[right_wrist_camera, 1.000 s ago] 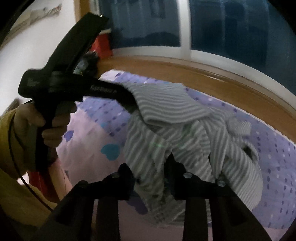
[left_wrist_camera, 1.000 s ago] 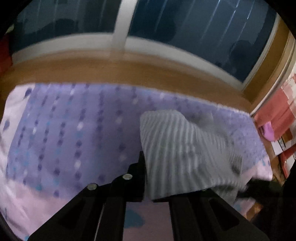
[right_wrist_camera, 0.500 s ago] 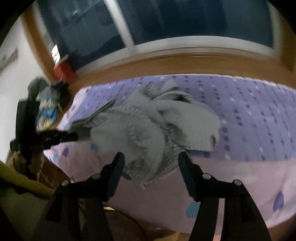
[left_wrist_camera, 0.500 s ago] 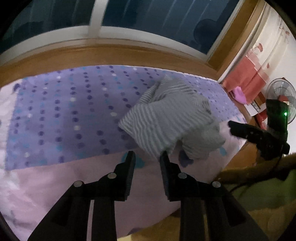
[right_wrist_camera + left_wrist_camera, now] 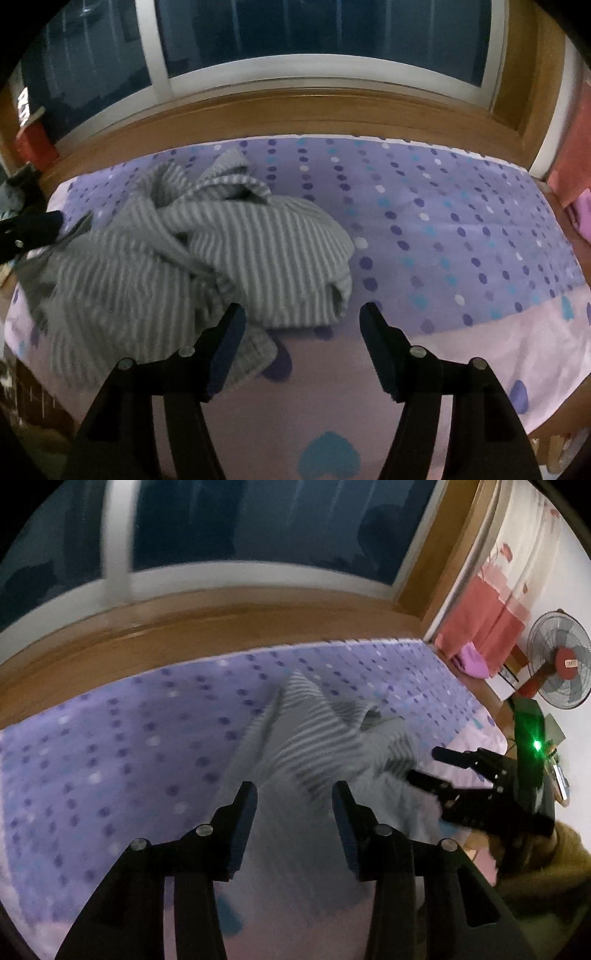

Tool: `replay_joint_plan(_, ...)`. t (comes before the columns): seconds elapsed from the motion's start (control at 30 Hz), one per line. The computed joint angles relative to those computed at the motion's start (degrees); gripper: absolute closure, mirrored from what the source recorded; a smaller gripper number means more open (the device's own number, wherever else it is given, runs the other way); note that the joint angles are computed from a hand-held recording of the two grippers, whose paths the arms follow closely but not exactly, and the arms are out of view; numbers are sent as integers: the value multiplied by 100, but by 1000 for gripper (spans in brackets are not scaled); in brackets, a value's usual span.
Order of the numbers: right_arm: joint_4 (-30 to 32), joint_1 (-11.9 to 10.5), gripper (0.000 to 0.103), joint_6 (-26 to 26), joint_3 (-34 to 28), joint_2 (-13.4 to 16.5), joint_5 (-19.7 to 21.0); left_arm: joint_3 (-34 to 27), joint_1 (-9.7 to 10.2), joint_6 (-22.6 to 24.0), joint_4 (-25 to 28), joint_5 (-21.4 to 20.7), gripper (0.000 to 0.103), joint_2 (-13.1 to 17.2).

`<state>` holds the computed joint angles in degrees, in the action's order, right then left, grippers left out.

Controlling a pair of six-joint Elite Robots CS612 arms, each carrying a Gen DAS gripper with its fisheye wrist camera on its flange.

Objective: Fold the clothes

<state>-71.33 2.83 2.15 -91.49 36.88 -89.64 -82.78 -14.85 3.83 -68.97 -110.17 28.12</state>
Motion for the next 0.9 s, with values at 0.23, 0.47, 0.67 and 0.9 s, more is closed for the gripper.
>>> replay_joint_plan(0.23, -234, 157, 38, -151, 280, -51, -395, 359, -184, 342, 82, 211, 60, -148)
replay_joint_plan(0.47, -198, 117, 38, -64, 332, -56, -245, 461, -209, 339, 151, 234, 60, -180)
replay_joint_plan(0.67, -191, 92, 38, -110, 356, -56, -160, 492, -225, 330, 155, 291, 60, -179)
replay_joint_plan(0.9, -187, 85, 38, -129, 393, -64, -127, 497, -248, 206, 125, 310, 61, -136)
